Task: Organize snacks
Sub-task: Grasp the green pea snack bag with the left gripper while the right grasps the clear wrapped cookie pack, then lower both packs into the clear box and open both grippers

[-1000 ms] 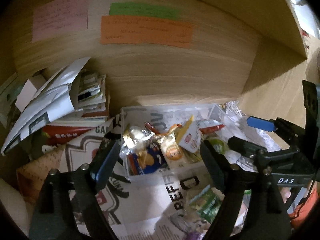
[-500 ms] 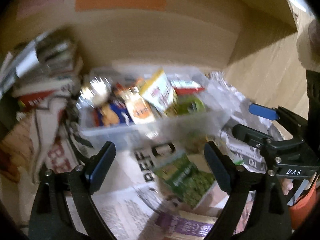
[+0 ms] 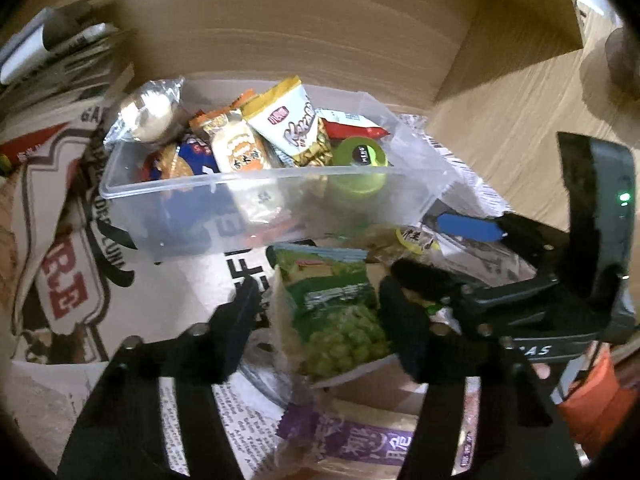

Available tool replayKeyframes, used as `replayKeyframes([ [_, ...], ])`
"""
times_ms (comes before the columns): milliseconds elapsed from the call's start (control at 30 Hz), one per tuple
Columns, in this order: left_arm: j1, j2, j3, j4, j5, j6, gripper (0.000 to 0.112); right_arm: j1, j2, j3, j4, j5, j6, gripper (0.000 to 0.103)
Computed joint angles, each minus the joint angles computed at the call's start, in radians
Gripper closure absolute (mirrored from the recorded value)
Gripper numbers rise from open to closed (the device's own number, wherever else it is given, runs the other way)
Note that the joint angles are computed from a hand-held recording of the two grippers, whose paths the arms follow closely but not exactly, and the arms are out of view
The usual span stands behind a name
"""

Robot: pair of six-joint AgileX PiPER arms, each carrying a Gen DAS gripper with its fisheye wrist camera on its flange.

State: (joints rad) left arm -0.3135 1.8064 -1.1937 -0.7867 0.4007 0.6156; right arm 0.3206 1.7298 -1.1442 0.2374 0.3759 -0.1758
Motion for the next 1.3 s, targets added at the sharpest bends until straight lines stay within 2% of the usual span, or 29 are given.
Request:
replayKeyframes([
  [267, -0.019, -0.014, 0.014, 0.074, -0.048, -0.051, 0.068, -0.011, -0.002, 0.011, 0.102, 0.016, -0.098, 0.028],
  [400, -0.017, -0.009, 0.017, 0.055, -0.076, -0.027, 0.073, -0.031, -0.01, 0.024, 0.158, 0.052, -0.173, 0.039],
  [567, -0.003, -0.037, 0.041, 0.035, -0.082, -0.004, 0.079, -0.027, -0.024, 0.061, 0.157, 0.022, -0.176, 0.042],
  [700, 0.001, -0.066, 0.062, 0.047, -0.097, -0.012, 0.082, -0.02, -0.042, 0.072, 0.157, 0.002, -0.173, 0.057],
  [800, 0.006, -0.087, 0.069, 0.063, -0.099, -0.022, 0.083, -0.013, -0.061, 0.088, 0.13, -0.017, -0.153, 0.062],
  [1033, 0.017, -0.131, 0.062, 0.131, -0.109, -0.085, 0.084, -0.04, -0.122, 0.124, 0.183, -0.025, -0.196, 0.065],
  [1300, 0.032, -0.15, -0.003, 0.22, -0.106, -0.158, 0.084, -0.047, -0.228, 0.134, 0.14, -0.04, -0.156, 0.066],
])
